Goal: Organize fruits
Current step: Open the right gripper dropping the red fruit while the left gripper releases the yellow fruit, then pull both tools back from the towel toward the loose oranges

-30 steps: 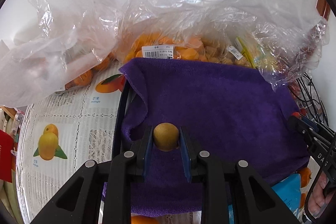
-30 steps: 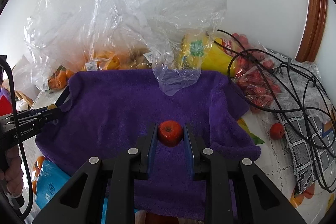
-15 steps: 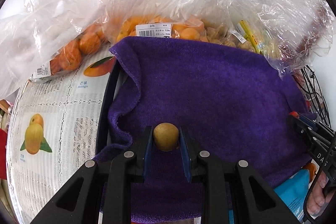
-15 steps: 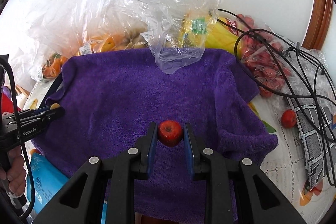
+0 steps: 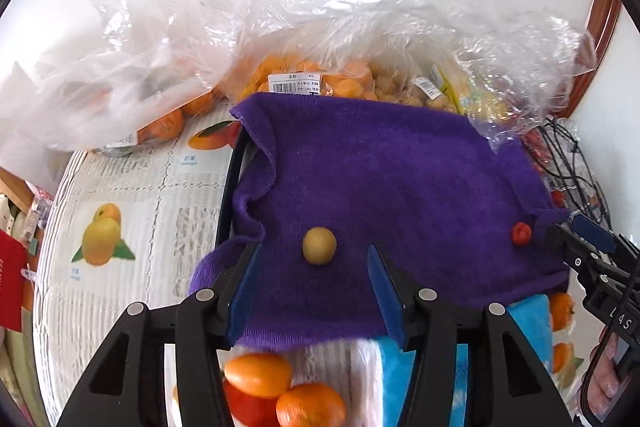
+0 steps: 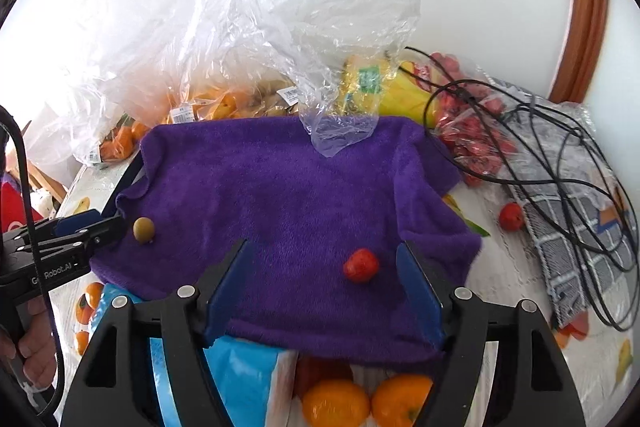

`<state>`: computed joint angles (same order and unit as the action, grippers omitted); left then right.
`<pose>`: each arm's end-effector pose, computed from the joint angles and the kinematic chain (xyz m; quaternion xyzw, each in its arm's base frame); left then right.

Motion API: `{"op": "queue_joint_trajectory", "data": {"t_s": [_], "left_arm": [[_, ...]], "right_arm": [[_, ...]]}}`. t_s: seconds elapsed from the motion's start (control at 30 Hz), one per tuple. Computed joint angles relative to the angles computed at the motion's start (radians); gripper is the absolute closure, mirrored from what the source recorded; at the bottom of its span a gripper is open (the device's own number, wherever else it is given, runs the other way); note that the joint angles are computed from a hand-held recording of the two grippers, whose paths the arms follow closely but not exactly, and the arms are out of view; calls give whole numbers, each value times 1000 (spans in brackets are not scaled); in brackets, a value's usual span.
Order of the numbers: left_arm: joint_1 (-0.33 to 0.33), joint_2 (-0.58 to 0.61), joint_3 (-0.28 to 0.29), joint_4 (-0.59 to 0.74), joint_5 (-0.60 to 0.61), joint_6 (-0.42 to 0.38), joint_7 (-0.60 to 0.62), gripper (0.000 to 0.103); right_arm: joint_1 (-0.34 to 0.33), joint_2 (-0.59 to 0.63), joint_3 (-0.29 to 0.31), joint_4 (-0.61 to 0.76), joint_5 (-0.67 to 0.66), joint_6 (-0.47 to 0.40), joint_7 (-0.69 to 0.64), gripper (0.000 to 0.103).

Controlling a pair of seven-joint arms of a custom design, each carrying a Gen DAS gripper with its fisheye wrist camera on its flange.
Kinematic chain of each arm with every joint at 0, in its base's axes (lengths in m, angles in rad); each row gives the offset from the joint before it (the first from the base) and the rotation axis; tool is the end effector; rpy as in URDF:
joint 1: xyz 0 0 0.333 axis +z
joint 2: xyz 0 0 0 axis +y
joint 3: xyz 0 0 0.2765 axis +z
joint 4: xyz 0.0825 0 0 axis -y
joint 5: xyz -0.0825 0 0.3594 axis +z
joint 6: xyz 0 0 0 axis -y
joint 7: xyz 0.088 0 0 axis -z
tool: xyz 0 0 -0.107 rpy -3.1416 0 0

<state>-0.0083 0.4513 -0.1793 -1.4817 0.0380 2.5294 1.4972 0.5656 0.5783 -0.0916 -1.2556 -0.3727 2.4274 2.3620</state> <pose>0.6839 -0.1077 0.4605 -0.6417 0.7068 -0.2476 0.1655 0.6343 0.3435 0.4677 -0.6391 0.6909 -0.2200 0.2565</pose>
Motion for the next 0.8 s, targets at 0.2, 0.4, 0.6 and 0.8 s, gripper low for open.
{"op": "queue_joint_trajectory", "data": {"t_s": [0.2,0.4,0.6,0.8], "left_arm": [[20,-184,-9,-225,-36,90,24,51],[4,-331,3,-394,-57,161,65,51],[-19,-437,26,-507,-90,188,78,51],[-31,-473,49,-539,-50,161,12,51]], "right_arm": [[54,-151,-12,-157,-122,-40,125,16],[61,-324,32,-366,-293,-4,296,12],[32,-401,109,-439,-378,-59,340,12],[-22,-471,162,-554,-427,34,392,12]]}}
